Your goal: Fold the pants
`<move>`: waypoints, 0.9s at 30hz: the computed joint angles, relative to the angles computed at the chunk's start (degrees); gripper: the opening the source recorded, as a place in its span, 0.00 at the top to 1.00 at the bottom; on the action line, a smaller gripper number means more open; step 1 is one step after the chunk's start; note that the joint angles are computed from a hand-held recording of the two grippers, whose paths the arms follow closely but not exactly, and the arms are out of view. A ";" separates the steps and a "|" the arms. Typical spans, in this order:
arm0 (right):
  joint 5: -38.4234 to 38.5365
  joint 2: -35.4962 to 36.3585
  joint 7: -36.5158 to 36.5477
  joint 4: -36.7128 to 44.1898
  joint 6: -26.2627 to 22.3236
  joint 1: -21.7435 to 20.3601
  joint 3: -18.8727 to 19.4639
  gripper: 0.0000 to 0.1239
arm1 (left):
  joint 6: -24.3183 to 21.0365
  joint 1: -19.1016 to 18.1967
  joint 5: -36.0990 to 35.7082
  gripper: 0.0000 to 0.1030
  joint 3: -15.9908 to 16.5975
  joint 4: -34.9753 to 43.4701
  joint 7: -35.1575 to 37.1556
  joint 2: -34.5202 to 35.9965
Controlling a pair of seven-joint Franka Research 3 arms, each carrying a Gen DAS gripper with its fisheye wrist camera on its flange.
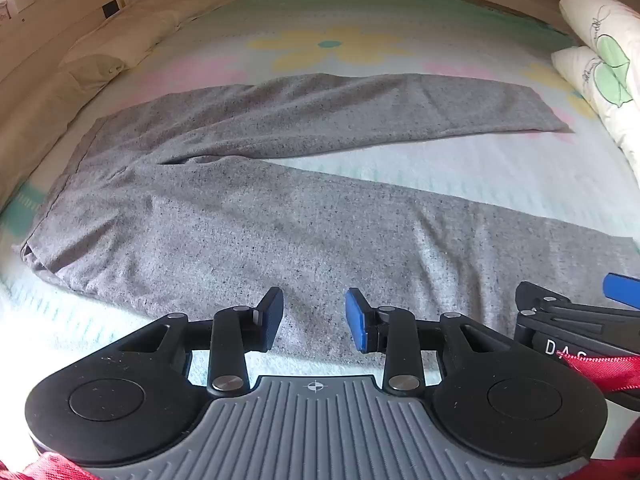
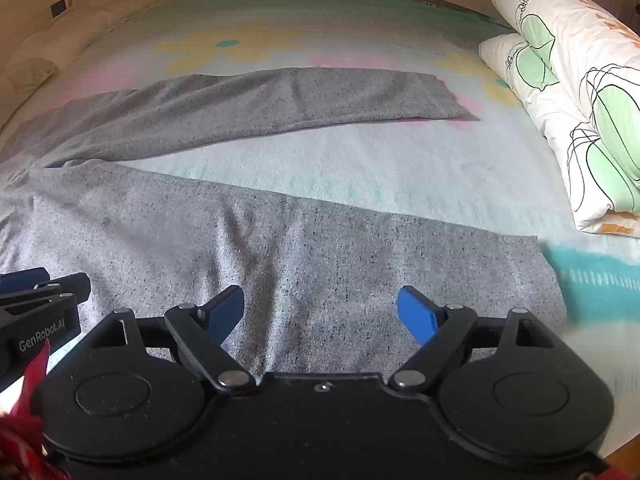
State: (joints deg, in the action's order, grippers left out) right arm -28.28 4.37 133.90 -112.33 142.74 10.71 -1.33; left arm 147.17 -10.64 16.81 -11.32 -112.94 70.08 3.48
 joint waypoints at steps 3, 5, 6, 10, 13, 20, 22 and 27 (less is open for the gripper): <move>-0.68 -0.19 0.64 -0.31 0.21 0.05 -0.04 0.32 | -0.21 -0.01 0.07 0.67 -0.02 0.08 -0.01 0.01; -0.99 -0.29 0.84 -0.49 0.29 0.03 -0.02 0.32 | -0.14 0.00 0.04 0.67 -0.02 0.04 -0.01 -0.03; -0.82 -0.03 0.60 -0.08 0.17 -0.06 -0.04 0.32 | -0.15 0.01 0.03 0.67 -0.02 0.03 -0.05 -0.05; -0.38 0.08 0.20 0.11 0.11 -0.06 -0.03 0.33 | -0.42 -0.01 0.02 0.67 -0.04 0.17 -0.03 0.03; -0.65 0.04 0.37 -0.11 0.30 -0.03 -0.08 0.33 | -0.40 -0.08 0.25 0.67 -0.06 0.29 -0.33 0.17; -0.85 0.24 0.73 -0.09 0.04 0.07 -0.09 0.34 | -0.42 -0.05 0.16 0.67 -0.03 0.38 -0.22 0.25; -0.63 0.20 0.41 -0.19 0.21 0.05 -0.09 0.34 | -0.35 -0.07 0.34 0.67 -0.03 0.28 -0.31 0.19; -0.45 0.09 -0.10 -0.35 0.47 0.04 -0.10 0.34 | -0.39 -0.01 0.07 0.67 -0.03 0.17 -0.08 0.11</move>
